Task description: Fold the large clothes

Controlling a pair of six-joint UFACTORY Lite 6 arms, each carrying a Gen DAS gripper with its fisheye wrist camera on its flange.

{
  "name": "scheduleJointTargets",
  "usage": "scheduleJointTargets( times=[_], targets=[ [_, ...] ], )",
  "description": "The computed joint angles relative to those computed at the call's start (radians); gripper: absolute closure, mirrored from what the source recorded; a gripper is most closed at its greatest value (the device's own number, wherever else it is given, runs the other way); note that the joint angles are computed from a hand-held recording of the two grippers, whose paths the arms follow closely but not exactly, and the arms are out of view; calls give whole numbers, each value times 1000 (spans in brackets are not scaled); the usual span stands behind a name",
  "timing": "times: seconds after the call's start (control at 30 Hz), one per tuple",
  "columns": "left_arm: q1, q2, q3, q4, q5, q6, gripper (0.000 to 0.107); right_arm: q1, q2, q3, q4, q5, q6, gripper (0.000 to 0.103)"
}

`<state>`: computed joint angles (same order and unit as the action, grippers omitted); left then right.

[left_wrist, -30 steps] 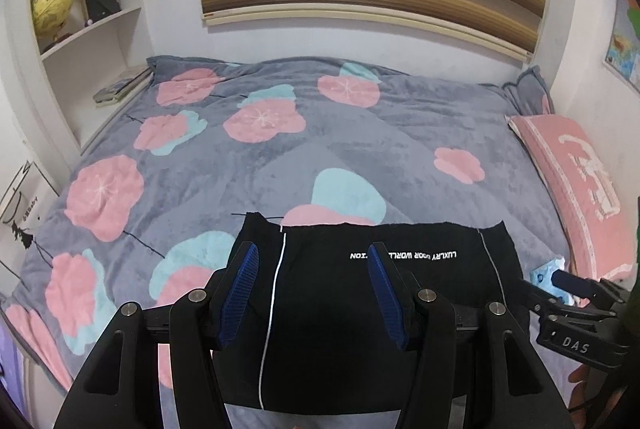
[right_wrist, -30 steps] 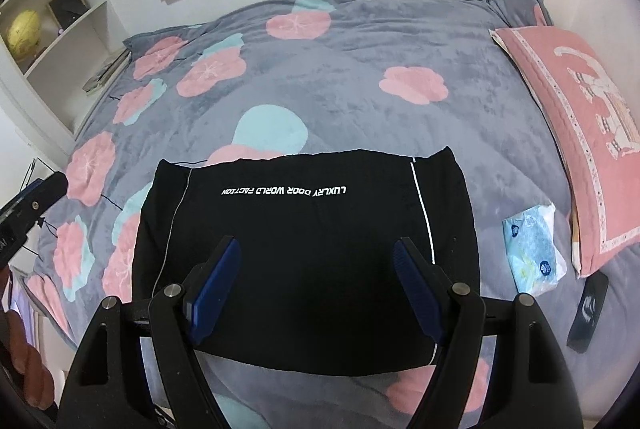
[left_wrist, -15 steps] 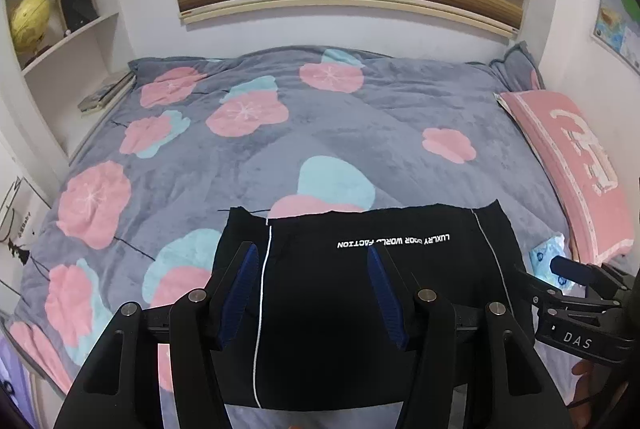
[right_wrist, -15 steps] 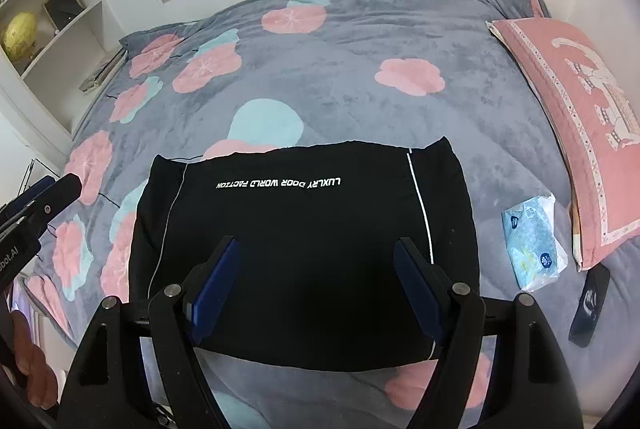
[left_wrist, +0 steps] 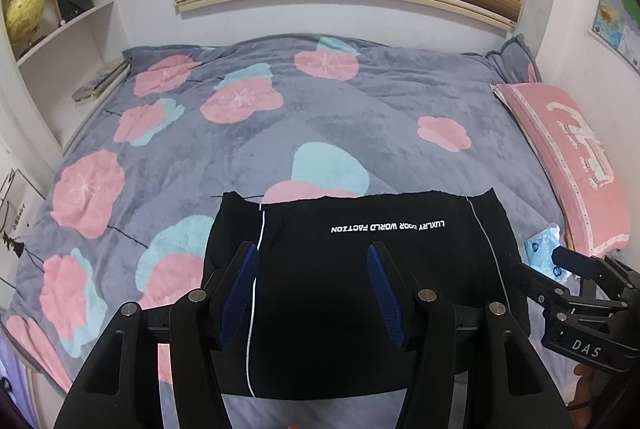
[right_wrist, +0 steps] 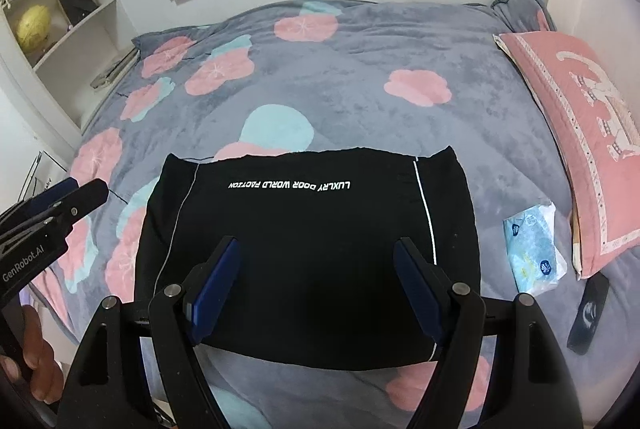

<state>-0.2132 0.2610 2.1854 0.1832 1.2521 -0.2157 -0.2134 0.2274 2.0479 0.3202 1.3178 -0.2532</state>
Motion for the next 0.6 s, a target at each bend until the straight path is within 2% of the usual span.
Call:
scheduleJointTargets(
  times=[0.6],
  targets=[
    [33,-61,-109,-10,-21,32,49,16,-51,-89,-45,-12,3,22]
  ],
)
